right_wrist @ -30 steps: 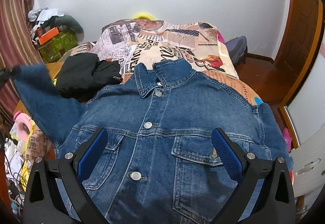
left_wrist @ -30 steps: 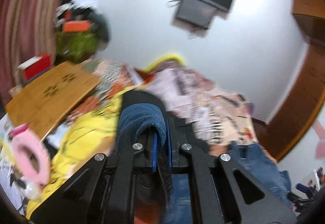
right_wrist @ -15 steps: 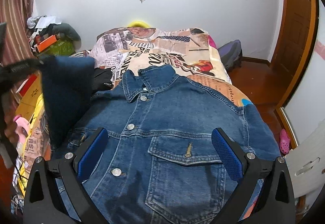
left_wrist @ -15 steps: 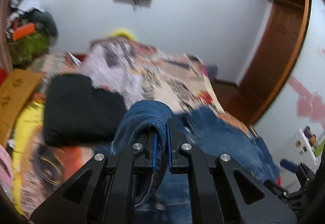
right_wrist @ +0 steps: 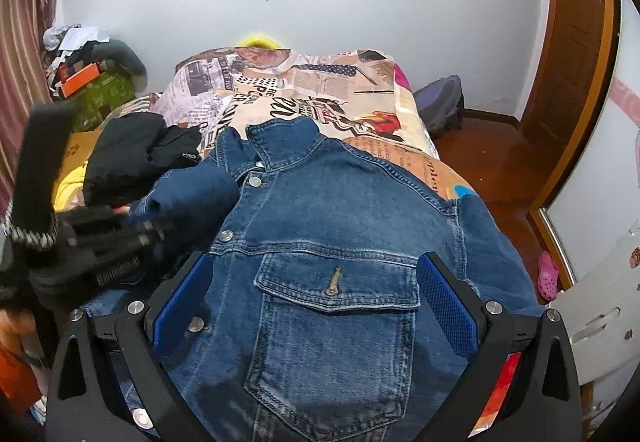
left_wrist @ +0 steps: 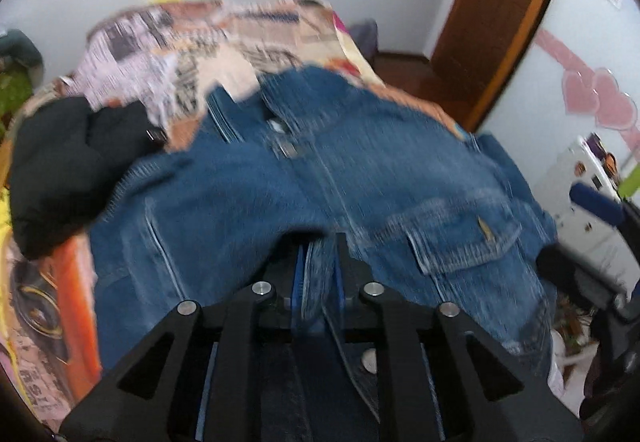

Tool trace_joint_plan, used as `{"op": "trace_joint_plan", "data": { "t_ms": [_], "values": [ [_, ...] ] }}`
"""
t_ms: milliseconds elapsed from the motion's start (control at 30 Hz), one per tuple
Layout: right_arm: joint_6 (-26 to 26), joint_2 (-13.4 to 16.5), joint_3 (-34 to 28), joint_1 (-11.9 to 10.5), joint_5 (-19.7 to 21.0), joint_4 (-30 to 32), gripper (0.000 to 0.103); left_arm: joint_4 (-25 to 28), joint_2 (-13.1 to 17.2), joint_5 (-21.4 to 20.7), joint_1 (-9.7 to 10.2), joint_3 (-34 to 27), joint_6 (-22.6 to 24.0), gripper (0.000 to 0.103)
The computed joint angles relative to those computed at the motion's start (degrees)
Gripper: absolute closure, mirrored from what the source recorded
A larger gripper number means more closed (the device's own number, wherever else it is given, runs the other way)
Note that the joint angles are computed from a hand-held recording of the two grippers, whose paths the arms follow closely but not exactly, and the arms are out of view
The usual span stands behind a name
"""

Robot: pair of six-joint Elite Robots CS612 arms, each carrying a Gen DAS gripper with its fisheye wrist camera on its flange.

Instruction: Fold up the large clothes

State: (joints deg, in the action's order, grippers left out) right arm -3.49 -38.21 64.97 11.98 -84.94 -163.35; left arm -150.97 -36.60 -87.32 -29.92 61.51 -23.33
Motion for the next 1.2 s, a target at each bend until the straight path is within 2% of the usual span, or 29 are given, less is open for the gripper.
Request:
{"op": "trace_joint_plan", "data": {
  "t_ms": [67,133,167,200,267,333,467,533,633,733,900,1033,1200],
  "values": [
    [-0.07,0.03,-0.07,-0.04,-0.4,0.24,0.002,1.69,0.16,-2.03,0.13,-0.23,0.62,0.081],
    [-0.23,0.03,-0.14,-0.04,-0.83,0.52,0.002,3.09,-0.33,-3.41,0.04,0.37,2.32,0.067],
    [-0.31,0.03,-0.17,-0.02,-1.05,0.54,0.002,2.94,-0.61,-3.65,-0.03,0.85,2.77,0.061],
    [-0.45,0.05,-0.21,0.0,-1.27,0.45,0.002,1.97,-1.3,-3.51,-0.2,2.02,3.54,0.059],
    [-0.83,0.09,-0.33,0.11,-1.94,0.36,0.002,0.97,-2.35,-1.78,-0.68,3.61,5.0,0.059],
    [-1.32,0.28,-0.74,0.21,-2.52,0.43,0.002,-0.68,-4.0,2.11,-1.3,5.98,6.26,0.058],
    [-2.12,0.63,-1.71,0.45,-2.43,0.87,0.002,-4.92,-6.24,6.97,-1.26,9.2,5.89,0.044],
    [-2.86,0.82,-2.22,0.69,-2.15,1.02,0.002,-7.43,-7.54,9.72,-1.02,11.08,4.45,0.043],
    [-4.29,1.24,-3.13,1.15,-1.59,1.07,0.002,-10.7,-9.17,15.99,-0.87,13.55,3.15,0.042],
    [-6.0,1.91,-4.51,1.75,-0.79,1.13,0.002,-13.43,-10.34,20.73,-0.54,15.58,2.67,0.036],
    [-9.53,3.68,-8.12,2.82,2.24,3.1,0.002,-13.41,-11.31,26.89,0.11,17.54,1.69,0.034],
    [-13.63,5.56,-11.61,3.77,4.43,6.39,0.002,-12.03,-12.13,27.85,0.87,19.54,-0.87,0.034],
    [-20.31,8.7,-17.69,5.2,6.61,16.04,0.002,-10.13,-12.4,26.14,1.83,21.02,-4.73,0.034]
  ]
}}
